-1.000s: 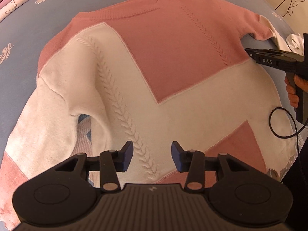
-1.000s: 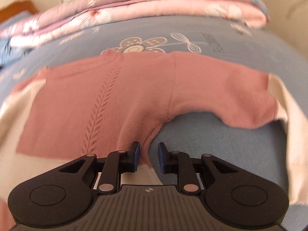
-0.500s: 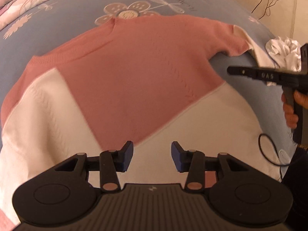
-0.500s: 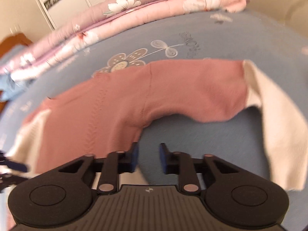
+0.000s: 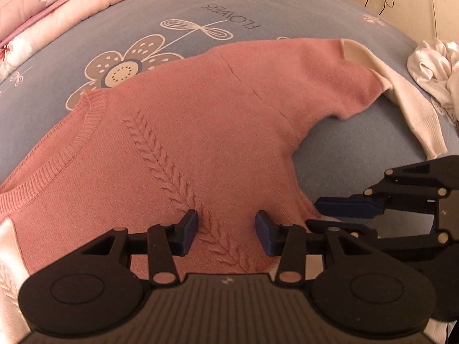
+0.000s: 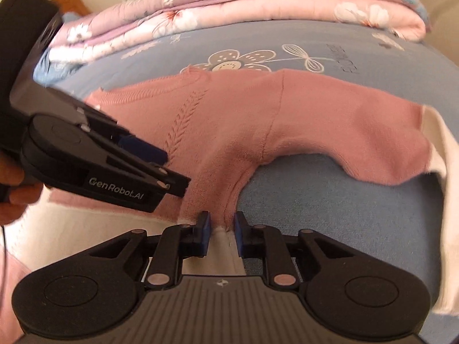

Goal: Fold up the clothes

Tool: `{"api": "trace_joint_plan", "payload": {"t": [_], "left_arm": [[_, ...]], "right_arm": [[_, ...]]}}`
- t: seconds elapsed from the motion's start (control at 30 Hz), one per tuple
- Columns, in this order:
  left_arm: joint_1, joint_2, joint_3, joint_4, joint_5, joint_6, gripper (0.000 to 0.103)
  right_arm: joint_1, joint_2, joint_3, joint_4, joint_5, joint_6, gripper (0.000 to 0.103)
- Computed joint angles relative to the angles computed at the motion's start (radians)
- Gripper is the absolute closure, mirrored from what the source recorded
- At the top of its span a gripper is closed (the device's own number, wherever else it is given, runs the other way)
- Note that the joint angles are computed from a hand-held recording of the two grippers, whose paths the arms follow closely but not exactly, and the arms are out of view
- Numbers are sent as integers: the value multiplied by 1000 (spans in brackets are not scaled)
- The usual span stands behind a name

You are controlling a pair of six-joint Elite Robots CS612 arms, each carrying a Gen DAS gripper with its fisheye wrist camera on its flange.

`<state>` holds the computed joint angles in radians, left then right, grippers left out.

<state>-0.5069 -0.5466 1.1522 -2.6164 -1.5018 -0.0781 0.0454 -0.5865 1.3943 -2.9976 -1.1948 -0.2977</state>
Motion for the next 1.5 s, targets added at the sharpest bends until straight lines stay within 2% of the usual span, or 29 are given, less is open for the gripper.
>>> {"api": "trace_joint_plan", "payload": {"t": [0.07, 0.23, 0.27, 0.33, 0.43, 0.5, 0.63, 0.77, 0.8, 0.93, 1.03, 1.17, 1.2, 1.27, 1.4, 1.5], "left_arm": [[1, 0, 3, -9, -4, 6, 56], [8, -4, 16, -35, -35, 18, 48], [7, -4, 17, -38, -37, 21, 47], [5, -2, 14, -35, -34, 29, 43], [2, -5, 8, -28, -32, 17, 44], [4, -1, 1, -55, -38, 7, 43], [7, 41, -68, -22, -27, -40, 44], [0, 69, -116, 1, 9, -48, 37], [-3, 73, -127, 13, 22, -45, 33], [-4, 69, -138, 57, 36, -48, 34], [0, 30, -84, 53, 17, -73, 37], [3, -69, 83, 2, -27, -95, 37], [4, -93, 125, 2, -35, -106, 37], [-1, -139, 209, 7, -29, -133, 36], [-14, -222, 358, 19, -9, -199, 36], [-14, -267, 448, -9, -19, -291, 36]], "right_arm": [[13, -6, 3, -2, -61, -23, 88], [17, -14, 16, -60, -176, 26, 92], [14, -16, 17, -58, -179, 46, 92], [-2, -18, 14, -26, -138, 101, 92], [-3, -23, 26, -42, -139, 116, 89], [-18, -40, 53, -57, -99, 176, 78], [-49, -90, 148, -133, -54, 287, 76], [-63, -129, 233, -165, 3, 277, 71], [-64, -134, 250, -167, 18, 266, 71], [-65, -132, 265, -129, 99, 255, 71], [-68, -133, 265, -90, 78, 302, 77], [-91, -151, 294, -105, 95, 396, 78], [-89, -162, 308, -117, 79, 394, 69], [-83, -185, 335, -131, 54, 370, 61], [-83, -216, 384, -122, 110, 364, 61], [-76, -223, 407, -85, 117, 348, 61]]}}
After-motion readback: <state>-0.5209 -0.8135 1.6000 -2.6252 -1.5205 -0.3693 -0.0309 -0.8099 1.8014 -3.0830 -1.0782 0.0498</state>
